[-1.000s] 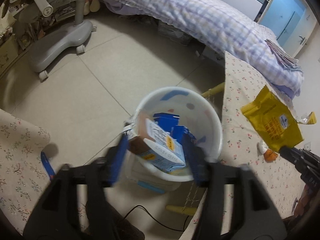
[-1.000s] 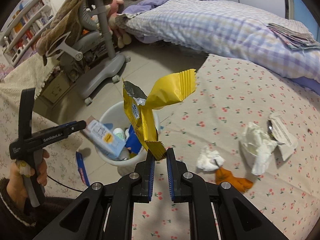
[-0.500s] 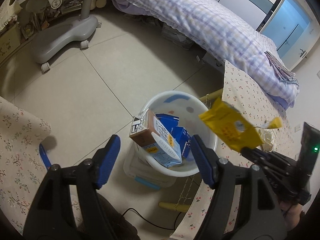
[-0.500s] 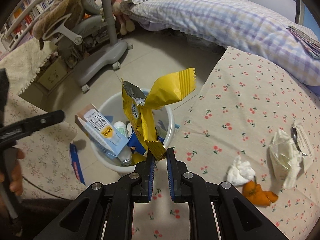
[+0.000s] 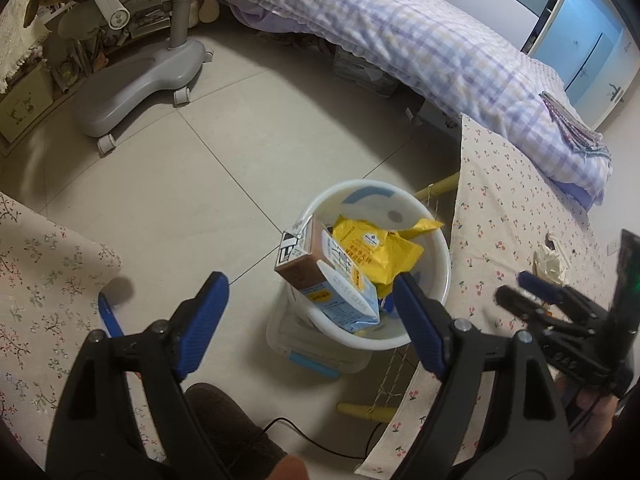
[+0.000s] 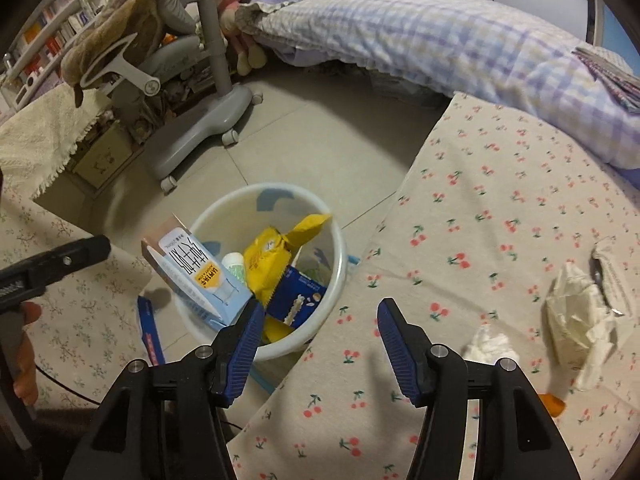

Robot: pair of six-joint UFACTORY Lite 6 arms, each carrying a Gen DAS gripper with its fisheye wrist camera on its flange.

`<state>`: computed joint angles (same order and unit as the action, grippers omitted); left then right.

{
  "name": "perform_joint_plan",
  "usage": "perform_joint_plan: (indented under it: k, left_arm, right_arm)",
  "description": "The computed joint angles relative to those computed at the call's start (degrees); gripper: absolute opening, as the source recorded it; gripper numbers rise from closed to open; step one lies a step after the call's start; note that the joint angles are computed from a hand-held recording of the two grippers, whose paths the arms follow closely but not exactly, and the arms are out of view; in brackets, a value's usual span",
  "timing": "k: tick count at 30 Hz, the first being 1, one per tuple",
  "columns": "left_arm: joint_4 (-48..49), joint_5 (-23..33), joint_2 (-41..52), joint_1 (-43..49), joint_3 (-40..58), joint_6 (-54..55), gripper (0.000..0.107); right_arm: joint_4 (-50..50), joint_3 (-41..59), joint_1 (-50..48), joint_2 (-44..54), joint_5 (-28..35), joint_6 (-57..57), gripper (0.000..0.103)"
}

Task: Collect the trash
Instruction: 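Open the right tool over the wastebasket to drop the yellow wrapper, then move both tools back over the tissue and orange peel on the table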

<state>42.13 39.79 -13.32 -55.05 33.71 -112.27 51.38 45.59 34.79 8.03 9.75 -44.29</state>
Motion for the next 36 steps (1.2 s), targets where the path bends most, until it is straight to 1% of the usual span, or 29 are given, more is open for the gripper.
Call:
perform_joint_plan:
  k: [5,10,17,20,21,23,33,36]
  left_arm:
    - [-0.16,1.66,1.51,-1.96,1.79,0.09,0.086]
    - [0.28,3.15,4.99,-4.06,5.45,0.52,0.090]
    - [0.22,2.96,11.93,-5.87,11.63,2.12,0.092]
    - [-0.01,2.72,16.33,-6.64,16.28,3.86,0.093]
    - [-0.11,2.81,17.78,-7.01,17.84,4.33,0.093]
    - [-0.41,2.54,21.35,-7.58,21.69,6.33,0.094]
    - [-5.76,0.77,39.27,-9.54,43.12,19.04,0.095]
    - [-7.89,1.00,44.04,-9.92,49.54,22.92,0.095]
  right_arm:
    - [-9.99,-4.40,-3.70,-7.70,2.27,9.36,0.063]
    - [-13.20,-8.60,-10.84,-15.98,6.55,9.73,0.066]
    - [-12.70,-11.90,-25.83,-24.40,14.66,1.95,0.070]
    - [-13.22,-12.55,-31.77,-26.10,17.07,-0.85,0.071]
    - [-13.67,-12.60,-33.60,-26.42,17.75,-1.51,0.072]
    - [-14.75,-12.83,-37.73,-26.91,18.88,-3.07,0.078]
    - [-12.01,-11.81,-58.07,-25.75,26.38,-18.86,0.079]
    - [-11.57,-11.31,-62.46,-24.95,27.66,-22.24,0.079]
